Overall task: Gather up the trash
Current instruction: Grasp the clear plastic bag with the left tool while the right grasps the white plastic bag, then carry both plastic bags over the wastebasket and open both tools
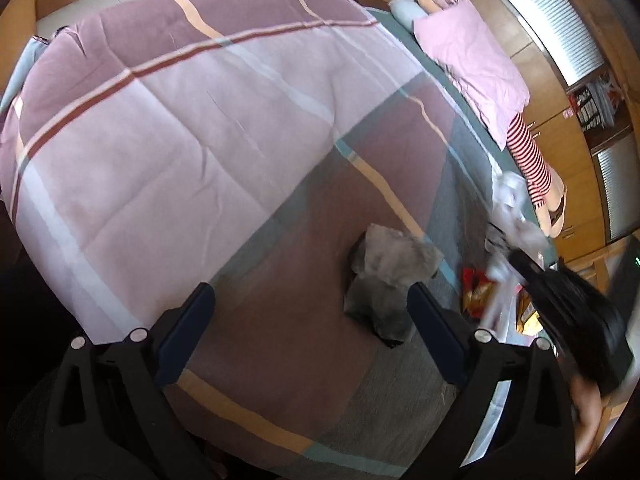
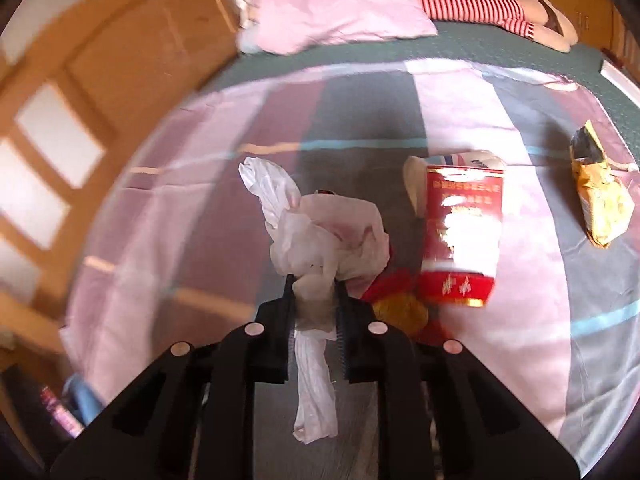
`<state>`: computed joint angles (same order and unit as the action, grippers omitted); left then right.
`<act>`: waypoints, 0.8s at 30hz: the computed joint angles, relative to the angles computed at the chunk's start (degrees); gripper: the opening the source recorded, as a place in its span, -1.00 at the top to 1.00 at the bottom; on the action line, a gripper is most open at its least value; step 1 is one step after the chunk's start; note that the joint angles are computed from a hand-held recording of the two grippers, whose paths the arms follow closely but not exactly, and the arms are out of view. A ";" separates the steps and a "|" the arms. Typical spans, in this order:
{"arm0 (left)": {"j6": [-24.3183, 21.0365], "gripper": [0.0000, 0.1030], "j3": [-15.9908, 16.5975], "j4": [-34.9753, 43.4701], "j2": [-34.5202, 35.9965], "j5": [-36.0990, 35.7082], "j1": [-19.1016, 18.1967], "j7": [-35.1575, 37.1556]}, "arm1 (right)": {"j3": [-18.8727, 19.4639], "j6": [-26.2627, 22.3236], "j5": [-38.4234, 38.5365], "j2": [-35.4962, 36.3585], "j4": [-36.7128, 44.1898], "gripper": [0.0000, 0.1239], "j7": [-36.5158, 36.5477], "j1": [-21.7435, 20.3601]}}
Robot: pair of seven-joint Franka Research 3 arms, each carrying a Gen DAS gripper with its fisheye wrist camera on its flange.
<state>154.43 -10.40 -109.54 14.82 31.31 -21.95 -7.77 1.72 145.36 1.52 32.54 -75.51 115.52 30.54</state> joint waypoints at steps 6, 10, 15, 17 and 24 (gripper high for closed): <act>-3.42 -0.87 -0.45 6.33 2.98 2.10 -0.90 5.94 | -0.51 7.78 -2.87 -15.50 -19.52 0.70 3.38 1.10; -17.31 -0.88 -1.35 21.56 11.57 2.16 -3.63 22.16 | -0.76 7.70 -11.50 -23.90 -29.44 0.70 10.91 1.81; -26.63 -0.33 -0.73 30.57 18.00 -1.07 -6.01 32.98 | 2.05 7.95 -16.93 -29.61 -36.63 0.70 16.24 -0.54; -26.05 0.09 -0.55 29.80 17.87 -2.50 -5.86 34.76 | 3.36 8.89 -18.97 -32.59 -40.02 0.70 19.21 -1.70; -13.94 0.29 3.06 15.59 7.66 8.13 -7.69 23.33 | 9.07 11.50 -23.28 -41.84 -49.67 0.70 27.37 -7.06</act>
